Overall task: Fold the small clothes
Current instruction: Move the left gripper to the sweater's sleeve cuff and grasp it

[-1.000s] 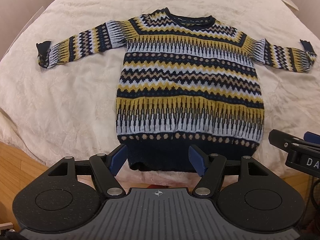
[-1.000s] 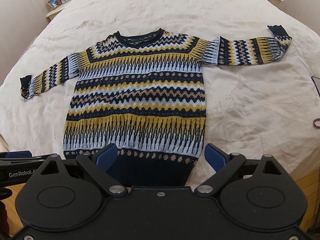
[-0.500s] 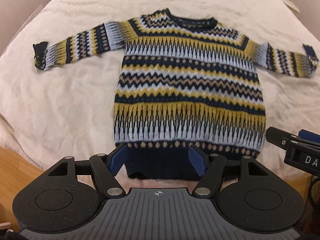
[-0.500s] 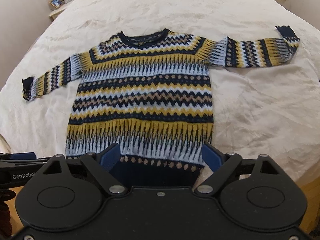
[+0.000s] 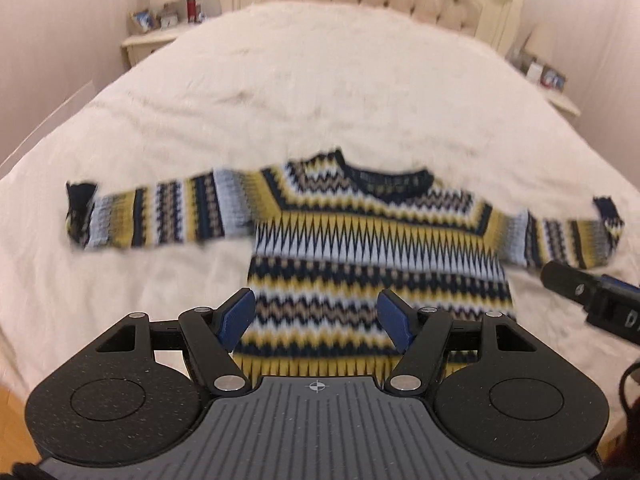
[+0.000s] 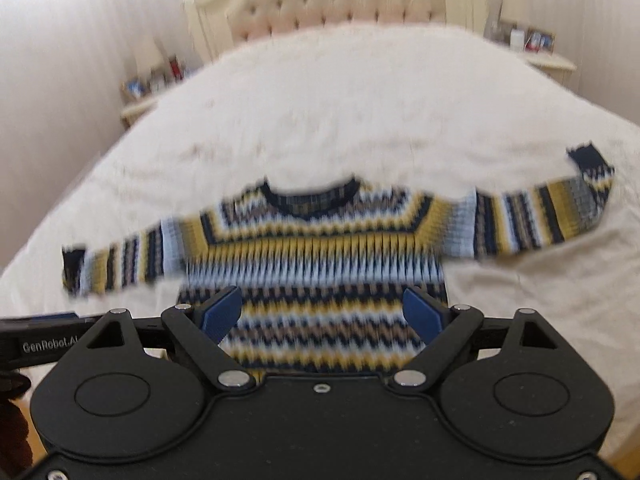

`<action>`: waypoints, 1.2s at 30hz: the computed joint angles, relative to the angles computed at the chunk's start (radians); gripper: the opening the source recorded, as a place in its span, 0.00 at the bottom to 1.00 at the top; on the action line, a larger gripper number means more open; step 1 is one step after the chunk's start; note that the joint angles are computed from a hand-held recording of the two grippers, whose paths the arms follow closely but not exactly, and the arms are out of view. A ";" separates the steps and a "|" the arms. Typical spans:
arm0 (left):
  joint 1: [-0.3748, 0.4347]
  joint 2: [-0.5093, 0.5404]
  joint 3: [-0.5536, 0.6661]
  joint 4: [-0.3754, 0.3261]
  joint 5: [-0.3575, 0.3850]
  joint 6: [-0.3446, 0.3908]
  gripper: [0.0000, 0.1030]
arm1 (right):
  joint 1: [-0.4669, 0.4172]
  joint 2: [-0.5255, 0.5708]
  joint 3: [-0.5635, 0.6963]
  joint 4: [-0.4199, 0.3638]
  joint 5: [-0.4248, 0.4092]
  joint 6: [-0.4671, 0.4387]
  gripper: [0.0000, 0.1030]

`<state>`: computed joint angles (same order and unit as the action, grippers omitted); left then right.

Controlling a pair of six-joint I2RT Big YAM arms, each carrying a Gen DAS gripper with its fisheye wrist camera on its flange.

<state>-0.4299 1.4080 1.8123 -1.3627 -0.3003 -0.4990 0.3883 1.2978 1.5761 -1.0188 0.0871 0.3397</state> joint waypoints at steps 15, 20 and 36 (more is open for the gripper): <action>0.276 0.031 -0.117 0.214 0.122 0.089 0.64 | 0.028 0.150 0.103 0.129 0.055 -0.025 0.91; 0.383 0.075 -0.127 0.210 0.038 0.144 0.62 | 0.035 0.238 0.201 0.023 0.022 -0.029 0.88; 0.621 0.260 -0.039 0.234 -0.127 0.189 0.61 | 0.067 0.484 0.501 -0.178 -0.050 -0.029 0.71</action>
